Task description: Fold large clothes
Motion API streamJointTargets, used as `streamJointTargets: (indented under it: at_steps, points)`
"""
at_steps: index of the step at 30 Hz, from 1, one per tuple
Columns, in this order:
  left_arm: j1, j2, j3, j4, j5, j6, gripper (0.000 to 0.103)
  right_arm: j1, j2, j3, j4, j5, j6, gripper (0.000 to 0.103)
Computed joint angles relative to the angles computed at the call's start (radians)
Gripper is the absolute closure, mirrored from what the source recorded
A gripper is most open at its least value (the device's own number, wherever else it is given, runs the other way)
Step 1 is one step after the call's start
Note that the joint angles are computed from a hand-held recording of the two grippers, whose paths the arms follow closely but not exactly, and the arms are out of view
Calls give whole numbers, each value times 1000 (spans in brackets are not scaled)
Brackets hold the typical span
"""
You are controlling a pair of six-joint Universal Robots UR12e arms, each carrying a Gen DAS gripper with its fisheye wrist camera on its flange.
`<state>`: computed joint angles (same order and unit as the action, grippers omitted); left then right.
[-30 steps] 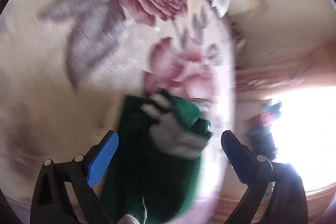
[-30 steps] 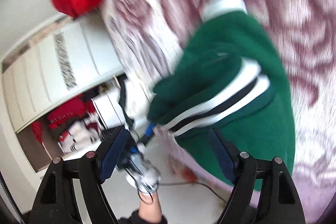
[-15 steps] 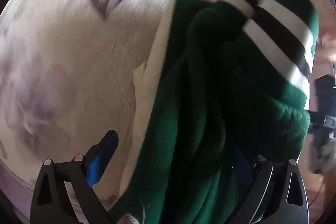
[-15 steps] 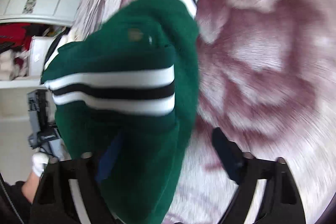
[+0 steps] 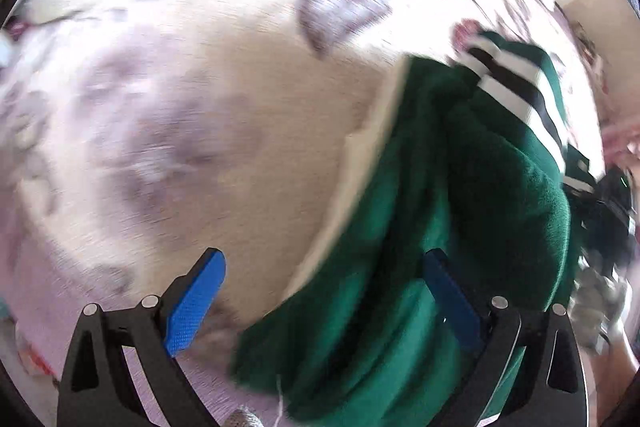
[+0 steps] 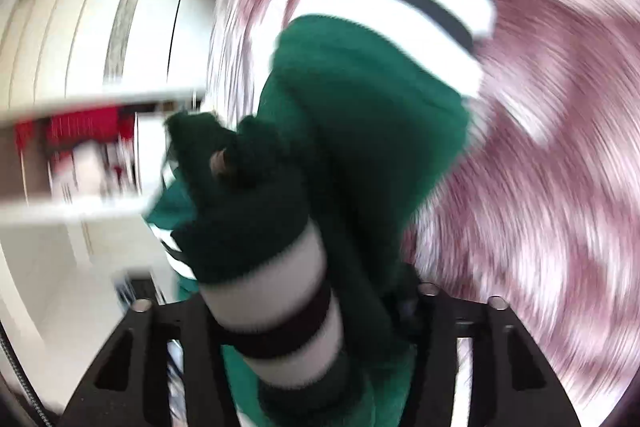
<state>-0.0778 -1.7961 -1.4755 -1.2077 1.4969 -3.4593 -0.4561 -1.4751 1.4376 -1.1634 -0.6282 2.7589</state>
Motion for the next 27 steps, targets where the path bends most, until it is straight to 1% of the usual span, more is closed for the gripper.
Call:
streamJointTargets:
  at_steps: [1, 2, 3, 4, 5, 6, 7, 8, 9, 10, 11, 12, 13, 14, 15, 16, 17, 18, 19, 20, 22, 23, 24, 27]
  points:
    - [-2, 19, -12, -4, 49, -6, 1, -24, -39, 47, -44, 43, 84, 56]
    - [-7, 36, -27, -3, 97, -12, 1, -57, -89, 104, -94, 93, 189, 57]
    - [-13, 61, -49, -3, 164, -20, 1, -86, -135, 156, -160, 129, 294, 58]
    - [-16, 85, -71, -10, 210, -26, 1, -133, -194, 219, -211, 172, 399, 58]
    - [-14, 108, -96, -24, 232, -34, 1, -185, -261, 288, -267, 202, 503, 58]
    - [-15, 121, -118, -32, 242, -47, 1, -223, -312, 326, -294, 200, 608, 58]
    - [-13, 138, -145, -44, 250, -60, 1, -280, -380, 376, -279, 202, 696, 58]
    - [-9, 158, -168, -65, 250, -69, 1, -342, -449, 410, -222, 175, 742, 59]
    - [-3, 175, -194, -88, 238, -78, 1, -395, -501, 419, -124, 140, 747, 59]
    - [0, 183, -219, -98, 226, -85, 1, -444, -544, 419, -19, 73, 714, 59]
    - [-3, 183, -241, -97, 224, -92, 1, -478, -563, 407, 86, 6, 648, 58]
    - [-3, 186, -258, -97, 220, -90, 1, -509, -562, 391, 190, -39, 570, 53]
    - [-6, 186, -278, -90, 211, -88, 1, -539, -551, 368, 272, -96, 499, 49]
    - [-10, 183, -293, -86, 209, -85, 1, -543, -521, 333, 331, -164, 426, 41]
    - [-13, 176, -298, -91, 207, -81, 1, -532, -497, 306, 347, -214, 390, 35]
    - [-17, 172, -308, -77, 209, -85, 1, -524, -467, 265, 358, -271, 351, 32]
    - [-18, 175, -322, -38, 213, -89, 0, -510, -439, 222, 356, -325, 316, 31]
    - [-17, 180, -335, 0, 211, -90, 0, -497, -423, 190, 329, -366, 287, 31]
    - [-10, 184, -346, 26, 199, -92, 0, -475, -409, 151, 264, -425, 246, 31]
    - [-2, 189, -357, 47, 181, -95, 0, -443, -390, 113, 195, -483, 184, 29]
    - [9, 194, -371, 76, 158, -100, 0, -385, -354, 64, 100, -535, 79, 29]
    - [10, 199, -377, 87, 159, -98, 0, -348, -324, 27, 81, -529, 21, 29]
    - [10, 192, -374, 95, 162, -94, 0, -328, -295, -1, 82, -504, -17, 29]
    - [11, 193, -371, 79, 167, -98, 0, -229, -205, -102, 117, -412, -94, 29]
